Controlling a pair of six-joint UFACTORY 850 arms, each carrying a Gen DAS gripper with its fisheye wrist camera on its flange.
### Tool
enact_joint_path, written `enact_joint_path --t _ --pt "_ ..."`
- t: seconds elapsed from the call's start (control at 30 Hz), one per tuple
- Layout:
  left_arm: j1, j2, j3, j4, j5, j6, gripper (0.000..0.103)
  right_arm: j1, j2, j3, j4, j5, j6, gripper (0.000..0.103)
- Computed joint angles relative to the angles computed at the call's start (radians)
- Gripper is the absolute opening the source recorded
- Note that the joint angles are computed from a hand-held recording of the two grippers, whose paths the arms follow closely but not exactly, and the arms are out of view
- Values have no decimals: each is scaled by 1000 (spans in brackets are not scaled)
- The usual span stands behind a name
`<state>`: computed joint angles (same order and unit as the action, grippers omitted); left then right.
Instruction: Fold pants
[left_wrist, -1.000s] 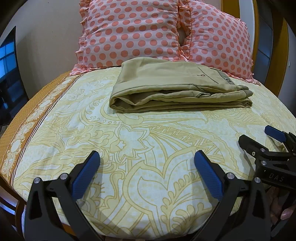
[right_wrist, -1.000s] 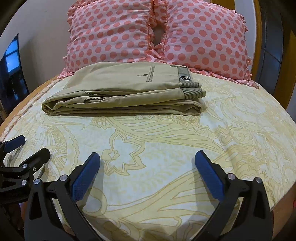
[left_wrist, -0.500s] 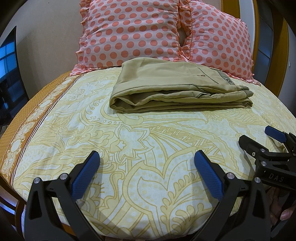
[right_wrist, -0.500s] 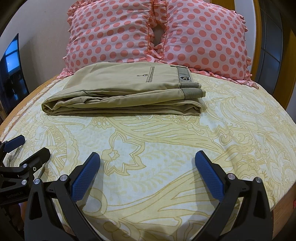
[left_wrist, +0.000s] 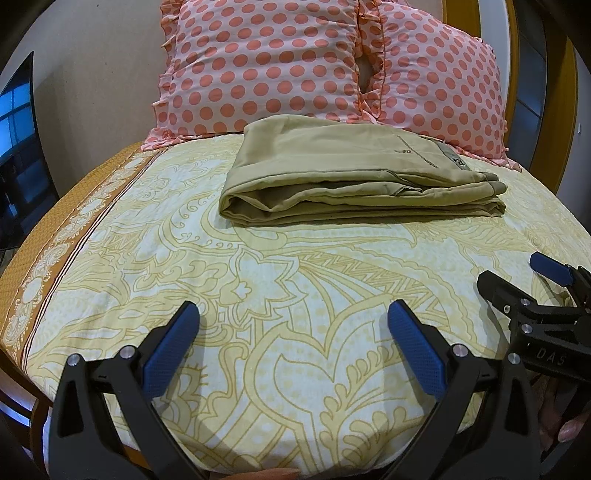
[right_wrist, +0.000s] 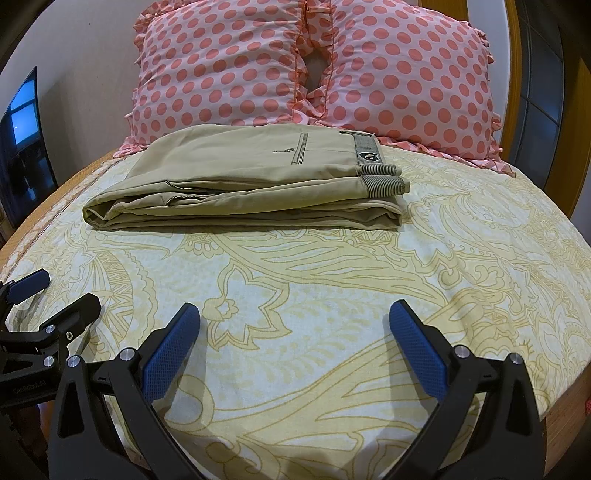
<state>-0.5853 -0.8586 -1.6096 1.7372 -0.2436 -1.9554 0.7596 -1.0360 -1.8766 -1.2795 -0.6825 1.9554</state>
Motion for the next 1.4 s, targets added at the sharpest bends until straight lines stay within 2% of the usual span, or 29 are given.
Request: enact_joint_path --t 1.4 --pt "-1 0 -1 16 -8 -21 101 -1 -3 -2 -6 0 4 102"
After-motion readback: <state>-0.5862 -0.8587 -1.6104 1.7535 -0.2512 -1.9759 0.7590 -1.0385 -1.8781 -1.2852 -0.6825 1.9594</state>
